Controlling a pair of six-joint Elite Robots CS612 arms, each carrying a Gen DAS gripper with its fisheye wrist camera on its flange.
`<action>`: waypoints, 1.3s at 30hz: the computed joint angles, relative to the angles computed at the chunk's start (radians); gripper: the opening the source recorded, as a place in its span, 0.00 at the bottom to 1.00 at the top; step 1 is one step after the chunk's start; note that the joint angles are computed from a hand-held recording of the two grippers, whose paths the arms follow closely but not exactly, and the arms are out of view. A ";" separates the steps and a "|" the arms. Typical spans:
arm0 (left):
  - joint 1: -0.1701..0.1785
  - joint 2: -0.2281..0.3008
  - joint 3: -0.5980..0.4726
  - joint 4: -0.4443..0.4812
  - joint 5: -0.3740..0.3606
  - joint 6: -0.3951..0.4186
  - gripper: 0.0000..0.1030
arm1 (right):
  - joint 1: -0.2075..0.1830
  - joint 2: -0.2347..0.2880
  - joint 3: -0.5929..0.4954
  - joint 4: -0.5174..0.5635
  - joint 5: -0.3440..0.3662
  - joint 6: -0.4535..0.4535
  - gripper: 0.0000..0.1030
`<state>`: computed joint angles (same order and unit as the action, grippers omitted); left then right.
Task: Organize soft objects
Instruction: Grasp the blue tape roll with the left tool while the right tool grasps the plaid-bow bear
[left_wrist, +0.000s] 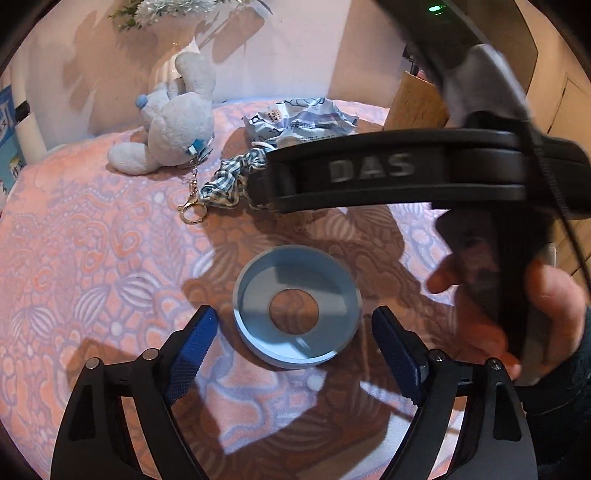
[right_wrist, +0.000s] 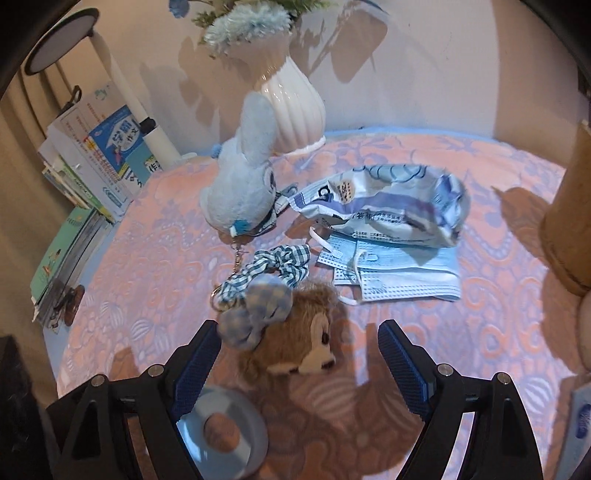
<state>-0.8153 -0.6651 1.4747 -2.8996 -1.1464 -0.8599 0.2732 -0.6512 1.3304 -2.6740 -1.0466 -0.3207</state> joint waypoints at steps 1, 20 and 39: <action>0.000 0.001 -0.002 0.001 0.000 0.000 0.80 | 0.001 0.005 -0.002 -0.009 0.004 0.004 0.83; -0.011 -0.013 0.046 -0.100 0.031 0.001 0.57 | -0.036 -0.050 0.118 -0.171 0.005 0.040 0.44; -0.005 -0.013 0.043 -0.088 0.009 -0.011 0.60 | -0.080 -0.079 0.196 -0.185 -0.108 0.101 0.50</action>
